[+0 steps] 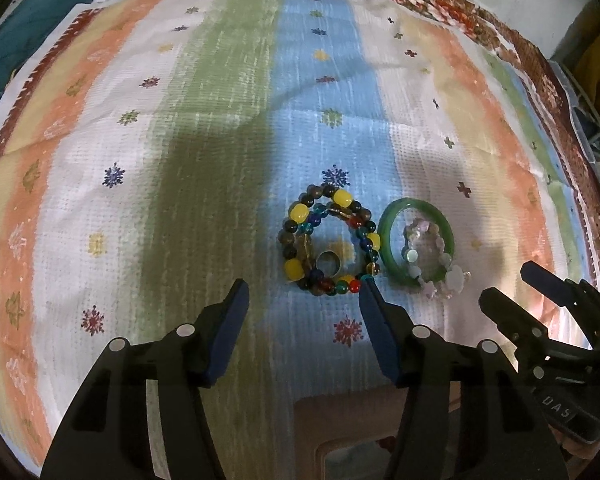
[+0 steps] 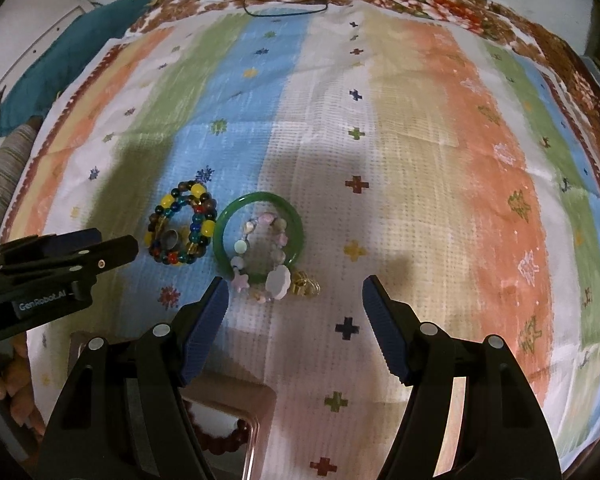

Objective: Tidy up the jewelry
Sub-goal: 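Move both tools back toward the remaining bracelets beside the jade bangle, then grasp the pink-white bracelet with the right tool while the left tool grasps the multicolour bracelet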

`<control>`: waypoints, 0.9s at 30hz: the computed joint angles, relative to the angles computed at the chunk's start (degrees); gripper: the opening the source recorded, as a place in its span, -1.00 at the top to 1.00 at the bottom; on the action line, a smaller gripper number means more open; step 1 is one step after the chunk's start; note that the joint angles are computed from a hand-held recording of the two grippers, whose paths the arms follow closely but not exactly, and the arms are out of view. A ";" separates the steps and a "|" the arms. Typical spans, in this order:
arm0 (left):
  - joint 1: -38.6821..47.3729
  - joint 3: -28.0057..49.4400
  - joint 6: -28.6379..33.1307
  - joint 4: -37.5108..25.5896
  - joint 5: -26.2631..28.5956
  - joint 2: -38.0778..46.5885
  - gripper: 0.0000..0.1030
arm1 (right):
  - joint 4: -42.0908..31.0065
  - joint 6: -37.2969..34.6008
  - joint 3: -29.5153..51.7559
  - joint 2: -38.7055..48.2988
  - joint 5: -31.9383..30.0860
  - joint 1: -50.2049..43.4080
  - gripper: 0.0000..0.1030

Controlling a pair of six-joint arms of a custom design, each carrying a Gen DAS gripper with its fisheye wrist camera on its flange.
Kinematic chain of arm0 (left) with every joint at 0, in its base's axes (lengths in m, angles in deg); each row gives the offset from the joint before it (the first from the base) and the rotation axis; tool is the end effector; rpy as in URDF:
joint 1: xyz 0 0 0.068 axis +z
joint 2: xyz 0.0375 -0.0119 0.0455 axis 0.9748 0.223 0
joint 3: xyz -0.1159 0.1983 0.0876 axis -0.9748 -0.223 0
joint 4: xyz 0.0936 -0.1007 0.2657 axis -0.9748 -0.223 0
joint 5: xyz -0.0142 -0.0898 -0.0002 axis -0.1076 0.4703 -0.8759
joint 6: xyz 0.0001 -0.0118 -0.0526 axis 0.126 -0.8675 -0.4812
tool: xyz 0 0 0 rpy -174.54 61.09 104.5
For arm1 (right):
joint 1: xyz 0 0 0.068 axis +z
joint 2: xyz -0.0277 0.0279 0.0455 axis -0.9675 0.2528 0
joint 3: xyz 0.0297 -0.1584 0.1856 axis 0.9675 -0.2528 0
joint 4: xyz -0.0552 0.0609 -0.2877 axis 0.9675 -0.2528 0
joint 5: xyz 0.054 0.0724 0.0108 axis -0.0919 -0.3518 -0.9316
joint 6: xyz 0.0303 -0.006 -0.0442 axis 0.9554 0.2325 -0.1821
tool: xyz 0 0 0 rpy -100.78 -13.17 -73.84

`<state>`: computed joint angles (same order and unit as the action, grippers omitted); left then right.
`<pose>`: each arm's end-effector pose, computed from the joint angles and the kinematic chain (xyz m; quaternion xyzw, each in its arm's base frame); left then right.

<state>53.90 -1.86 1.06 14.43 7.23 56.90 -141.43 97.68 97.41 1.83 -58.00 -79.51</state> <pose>0.2676 -0.1223 0.2767 0.2145 0.9609 -0.1242 0.1234 0.2041 -0.0161 0.2753 0.1491 0.9687 -0.0014 0.1985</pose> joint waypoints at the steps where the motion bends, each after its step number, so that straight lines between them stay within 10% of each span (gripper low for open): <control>1: -0.05 0.18 0.04 0.09 -0.02 0.48 -0.07 | 0.16 -0.17 0.00 0.24 0.12 0.05 -0.35; 27: -2.18 2.24 1.93 1.12 -1.06 7.88 0.43 | 5.51 -2.41 -0.40 10.00 -1.69 -0.89 0.19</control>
<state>51.72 0.38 2.99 15.55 6.17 64.78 -135.91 95.27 97.02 11.84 -59.69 -80.40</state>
